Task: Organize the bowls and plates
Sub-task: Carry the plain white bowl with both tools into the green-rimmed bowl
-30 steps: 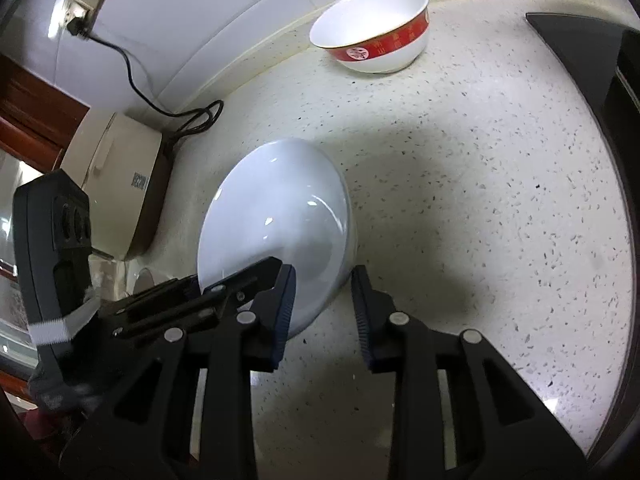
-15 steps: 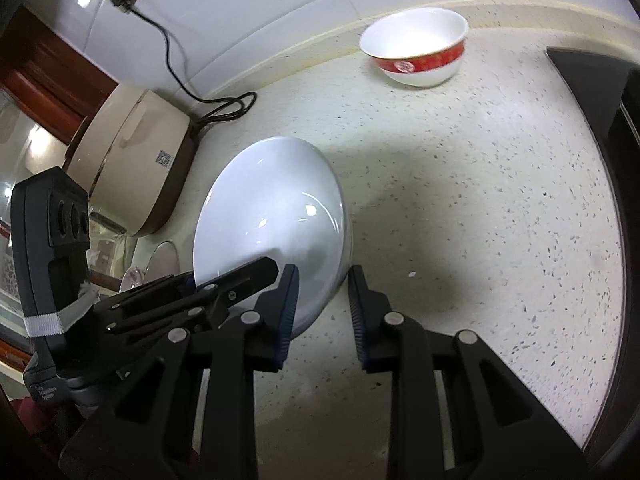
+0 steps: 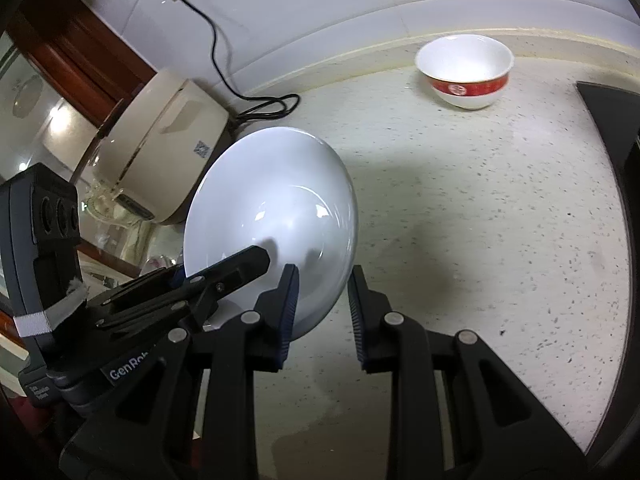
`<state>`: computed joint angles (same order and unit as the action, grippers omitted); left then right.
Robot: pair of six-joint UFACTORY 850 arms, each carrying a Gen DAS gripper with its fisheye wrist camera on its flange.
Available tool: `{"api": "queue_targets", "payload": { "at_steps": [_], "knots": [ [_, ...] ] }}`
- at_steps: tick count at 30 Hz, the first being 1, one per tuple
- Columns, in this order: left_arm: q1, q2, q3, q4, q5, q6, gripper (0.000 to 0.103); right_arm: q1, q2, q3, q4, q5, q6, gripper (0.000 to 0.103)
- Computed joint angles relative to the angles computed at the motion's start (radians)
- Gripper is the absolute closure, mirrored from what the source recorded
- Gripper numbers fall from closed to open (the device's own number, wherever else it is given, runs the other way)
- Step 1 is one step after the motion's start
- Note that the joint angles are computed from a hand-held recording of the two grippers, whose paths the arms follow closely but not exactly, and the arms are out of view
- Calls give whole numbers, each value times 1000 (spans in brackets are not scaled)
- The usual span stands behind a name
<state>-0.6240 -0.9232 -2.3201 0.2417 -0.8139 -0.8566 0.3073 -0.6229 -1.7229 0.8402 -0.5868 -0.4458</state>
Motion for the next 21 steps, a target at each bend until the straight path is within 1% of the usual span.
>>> {"api": "queue_targets", "payload": {
  "at_steps": [4, 11, 21],
  "knots": [
    [2, 59, 96, 30, 38, -49, 77, 11, -3, -11, 7, -9, -15, 74],
    [-1, 147, 232, 110, 81, -162, 77, 33, -5, -25, 15, -26, -46, 74],
    [5, 258, 400, 201, 110, -316, 77, 71, -43, -90, 13, -74, -74, 74]
  ]
}}
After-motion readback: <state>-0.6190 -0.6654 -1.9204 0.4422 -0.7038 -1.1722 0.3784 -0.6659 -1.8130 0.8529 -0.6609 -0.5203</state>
